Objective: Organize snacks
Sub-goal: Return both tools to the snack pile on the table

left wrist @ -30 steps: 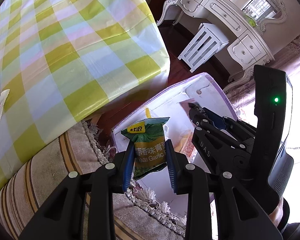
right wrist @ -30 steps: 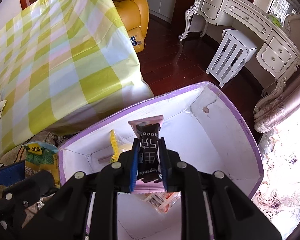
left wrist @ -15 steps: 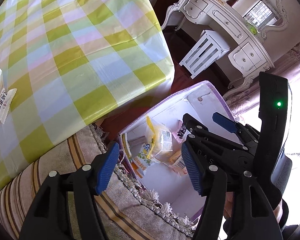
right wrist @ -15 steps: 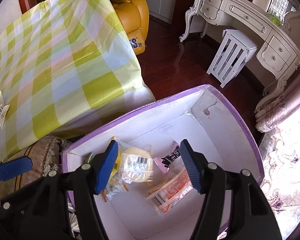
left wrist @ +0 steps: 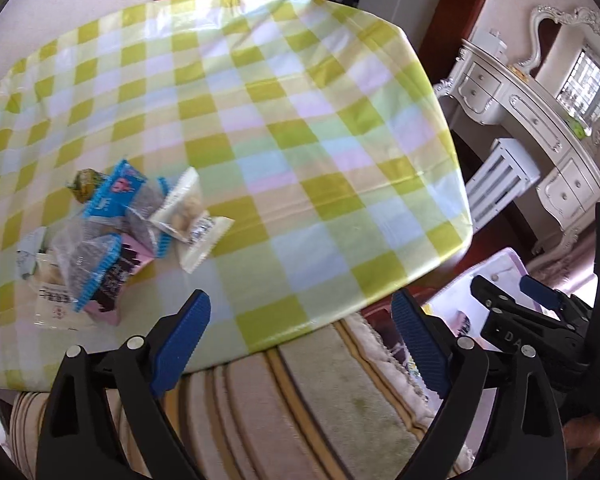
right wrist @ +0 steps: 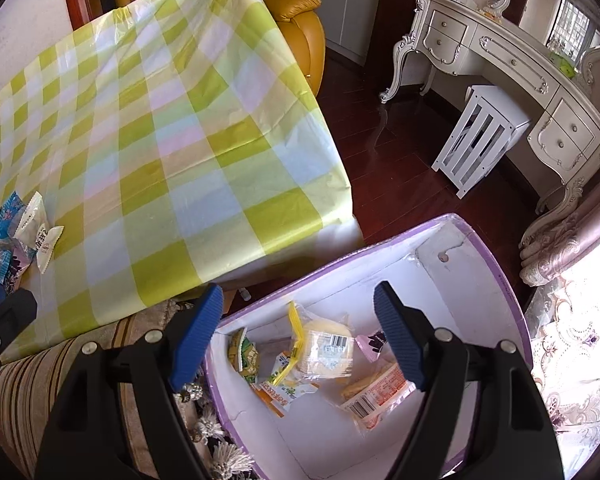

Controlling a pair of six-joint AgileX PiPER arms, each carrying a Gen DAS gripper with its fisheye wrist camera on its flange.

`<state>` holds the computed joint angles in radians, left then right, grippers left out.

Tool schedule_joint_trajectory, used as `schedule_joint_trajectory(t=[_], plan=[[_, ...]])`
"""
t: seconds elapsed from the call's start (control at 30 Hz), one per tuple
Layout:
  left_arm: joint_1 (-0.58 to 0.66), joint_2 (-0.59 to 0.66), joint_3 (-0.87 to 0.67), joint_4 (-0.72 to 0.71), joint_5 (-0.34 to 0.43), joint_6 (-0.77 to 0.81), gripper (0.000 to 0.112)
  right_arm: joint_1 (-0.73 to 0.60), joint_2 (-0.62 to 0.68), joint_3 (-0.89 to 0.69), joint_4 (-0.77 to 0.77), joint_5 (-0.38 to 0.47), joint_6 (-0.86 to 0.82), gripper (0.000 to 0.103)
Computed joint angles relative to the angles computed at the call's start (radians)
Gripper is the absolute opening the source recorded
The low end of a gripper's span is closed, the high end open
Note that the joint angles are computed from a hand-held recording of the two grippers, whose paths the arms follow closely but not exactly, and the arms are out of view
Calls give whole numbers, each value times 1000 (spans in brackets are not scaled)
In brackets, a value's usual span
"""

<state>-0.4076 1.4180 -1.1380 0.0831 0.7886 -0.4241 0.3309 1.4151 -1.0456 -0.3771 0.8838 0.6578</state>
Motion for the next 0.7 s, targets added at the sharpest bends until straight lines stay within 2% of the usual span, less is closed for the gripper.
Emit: schedule_joint_trajectory(t=[0.13,0.2,0.37,0.43,0.53,0.7], plan=[[79,-81,73,110,-32,-22,91,98,30,-64,-42,46,37,81],[143,-114,109,102,-47,32,91,138,50,-99,-57,63,56,82],[375,-185,184,-78,-81,265,91,220,105,-175,-78,77,80,84],[450,-203,202,-110,-84,324,91,247,127,-202,-73,71,72,84],[539,-225,221,-111,-89,366,92,268,160,-238,-25,45,43,84],[735,-223,233,-282,-95,556,92,300,231,-314,38,30,5,84]])
